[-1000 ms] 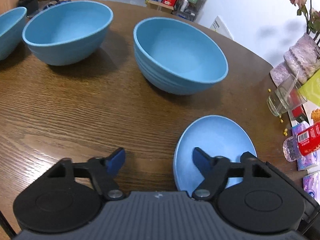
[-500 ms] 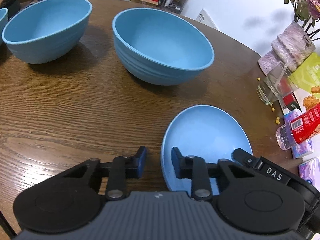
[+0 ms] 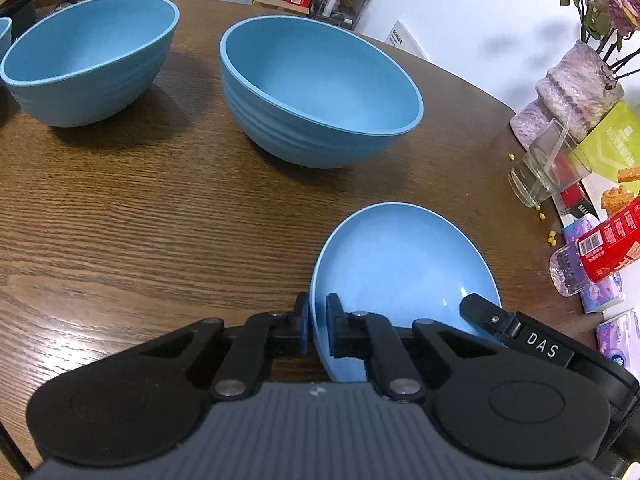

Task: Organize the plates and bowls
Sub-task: 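Close the right gripper on the small plate rim while the left gripper closes beside it, then lift the small plate with both grippers and carry it toward the stacked plates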

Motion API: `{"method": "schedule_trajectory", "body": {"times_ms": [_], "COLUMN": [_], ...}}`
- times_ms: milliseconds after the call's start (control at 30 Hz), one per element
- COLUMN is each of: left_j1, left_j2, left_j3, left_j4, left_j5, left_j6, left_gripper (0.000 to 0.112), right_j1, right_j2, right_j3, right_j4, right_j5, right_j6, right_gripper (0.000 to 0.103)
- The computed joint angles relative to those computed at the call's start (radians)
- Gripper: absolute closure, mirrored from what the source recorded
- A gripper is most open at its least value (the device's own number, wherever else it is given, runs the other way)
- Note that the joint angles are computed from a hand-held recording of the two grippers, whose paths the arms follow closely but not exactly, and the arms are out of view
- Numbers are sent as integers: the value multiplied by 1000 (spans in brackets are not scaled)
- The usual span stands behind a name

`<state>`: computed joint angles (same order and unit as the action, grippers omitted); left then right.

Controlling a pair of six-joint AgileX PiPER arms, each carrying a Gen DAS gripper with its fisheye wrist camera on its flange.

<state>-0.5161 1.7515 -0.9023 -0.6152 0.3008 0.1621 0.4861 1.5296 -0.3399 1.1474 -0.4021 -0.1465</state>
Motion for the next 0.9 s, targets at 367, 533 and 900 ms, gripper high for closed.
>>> {"method": "schedule_trajectory", "body": {"times_ms": [367, 533, 900], "left_j1": [-2, 3, 22], "left_j2": [-35, -60, -143], "left_j3": [35, 61, 132], "left_j4": [26, -9, 30], "left_j5": [-47, -64, -95], "left_j6": [-22, 13, -48], "left_gripper": [103, 103, 103], "right_j1": [95, 108, 219], "right_j2": [-14, -23, -36], "right_j3": [-1, 1, -21], "right_j4": [112, 122, 221], "right_j5": [-79, -93, -163], "right_j6": [-90, -101, -181], "right_gripper": [96, 96, 97]}}
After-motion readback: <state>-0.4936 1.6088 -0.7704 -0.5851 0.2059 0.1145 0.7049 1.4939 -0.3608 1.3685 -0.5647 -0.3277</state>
